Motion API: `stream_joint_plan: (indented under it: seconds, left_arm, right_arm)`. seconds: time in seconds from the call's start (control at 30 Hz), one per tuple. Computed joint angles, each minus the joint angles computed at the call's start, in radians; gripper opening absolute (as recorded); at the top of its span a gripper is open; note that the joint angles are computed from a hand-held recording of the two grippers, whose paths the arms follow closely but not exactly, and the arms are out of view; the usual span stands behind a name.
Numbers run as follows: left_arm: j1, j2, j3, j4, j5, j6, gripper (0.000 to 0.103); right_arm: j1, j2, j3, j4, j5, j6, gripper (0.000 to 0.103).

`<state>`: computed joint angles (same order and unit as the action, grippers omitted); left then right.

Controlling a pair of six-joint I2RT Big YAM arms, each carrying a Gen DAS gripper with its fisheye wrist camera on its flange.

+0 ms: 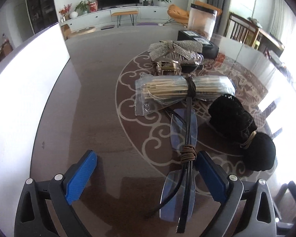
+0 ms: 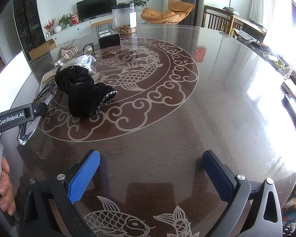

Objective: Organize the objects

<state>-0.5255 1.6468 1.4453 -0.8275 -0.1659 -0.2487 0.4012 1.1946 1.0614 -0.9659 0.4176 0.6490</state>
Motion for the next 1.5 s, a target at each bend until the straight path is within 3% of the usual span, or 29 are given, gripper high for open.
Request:
stream_joint_plan:
  seconds: [0.1, 0.37, 0.47, 0.53, 0.87, 0.97, 1.0, 1.5]
  left_arm:
    - [-0.004, 0.003, -0.005, 0.032, 0.012, 0.025, 0.103]
    - [0.01, 0.018, 0.011, 0.036, 0.05, 0.079, 0.103]
    - [0.012, 0.011, 0.002, 0.036, 0.02, 0.031, 0.103]
    - [0.013, 0.001, -0.012, 0.049, 0.003, 0.008, 0.097]
    - [0.031, -0.052, -0.08, 0.056, -0.048, -0.068, 0.098]
    - [0.034, -0.058, -0.09, 0.063, -0.048, -0.066, 0.098]
    - [0.034, -0.054, -0.087, 0.06, -0.045, -0.062, 0.103]
    - [0.036, -0.057, -0.092, 0.061, -0.038, -0.058, 0.103]
  right_arm:
    - [0.0, 0.0, 0.0, 0.0, 0.0, 0.0, 0.103]
    - [-0.001, -0.001, 0.001, -0.002, 0.0, 0.0, 0.103]
    - [-0.001, -0.002, 0.001, -0.002, 0.0, 0.0, 0.103]
    - [-0.001, -0.001, 0.001, -0.001, 0.0, 0.0, 0.103]
    - [-0.001, -0.002, 0.0, -0.001, 0.001, 0.0, 0.103]
    - [-0.001, -0.001, 0.0, -0.001, 0.001, 0.0, 0.103]
    - [-0.001, -0.002, 0.0, -0.001, 0.001, 0.0, 0.103]
    - [-0.001, -0.001, 0.001, -0.002, 0.001, 0.0, 0.103]
